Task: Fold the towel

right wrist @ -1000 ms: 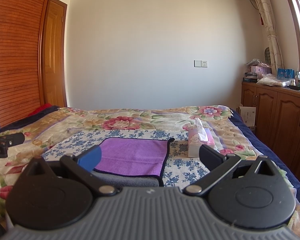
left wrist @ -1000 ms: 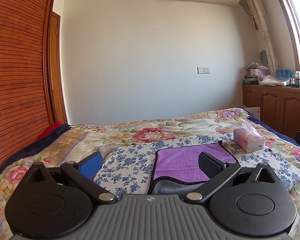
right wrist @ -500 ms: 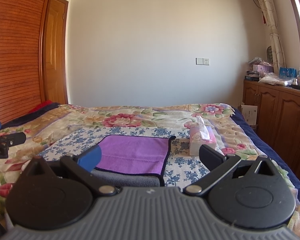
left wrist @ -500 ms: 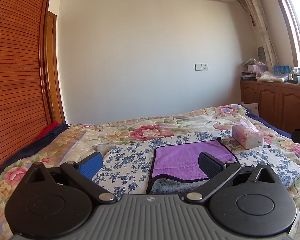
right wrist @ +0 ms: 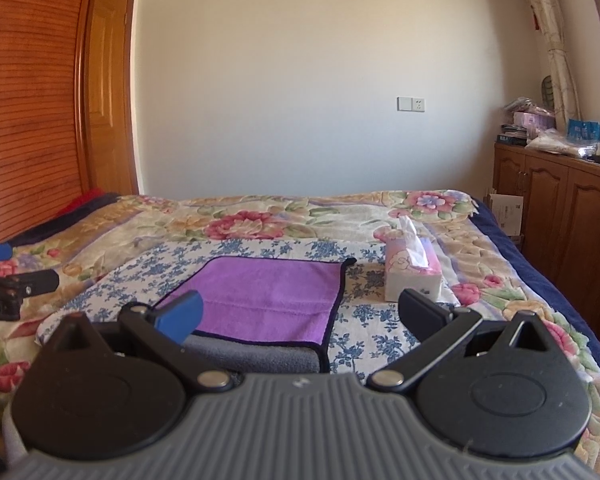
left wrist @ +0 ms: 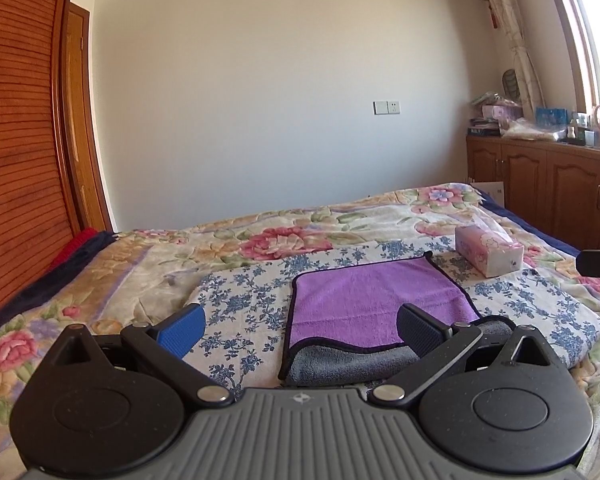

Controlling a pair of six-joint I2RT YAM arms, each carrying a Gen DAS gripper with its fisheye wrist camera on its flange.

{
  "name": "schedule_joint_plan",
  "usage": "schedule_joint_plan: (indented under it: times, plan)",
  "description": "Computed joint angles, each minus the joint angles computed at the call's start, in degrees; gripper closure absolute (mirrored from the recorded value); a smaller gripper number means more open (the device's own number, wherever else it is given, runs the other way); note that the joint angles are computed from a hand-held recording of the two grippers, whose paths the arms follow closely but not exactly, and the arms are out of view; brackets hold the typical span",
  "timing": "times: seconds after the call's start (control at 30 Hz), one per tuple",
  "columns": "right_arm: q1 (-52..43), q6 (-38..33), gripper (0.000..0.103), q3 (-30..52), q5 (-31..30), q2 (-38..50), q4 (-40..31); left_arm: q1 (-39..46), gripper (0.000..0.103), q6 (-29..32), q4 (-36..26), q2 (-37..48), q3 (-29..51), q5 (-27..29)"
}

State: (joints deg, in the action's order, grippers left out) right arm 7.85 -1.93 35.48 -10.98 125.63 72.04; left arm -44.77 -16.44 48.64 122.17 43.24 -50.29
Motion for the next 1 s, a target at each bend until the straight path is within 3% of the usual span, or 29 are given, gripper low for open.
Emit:
schedule_joint_plan:
  times: [0.33, 1.0]
  plan:
    - [0.3, -2.1, 0.0, 4.8, -1.3, 0.6, -7.8, 4.2, 0.0, -1.3, -5.0, 1.1, 3.3, 6.2]
    - [0.5, -4.8, 0.0, 12.9, -3.1, 2.6, -19.2, 9.9, 0.0, 0.6, -7.8, 6.2, 10.2, 12.9]
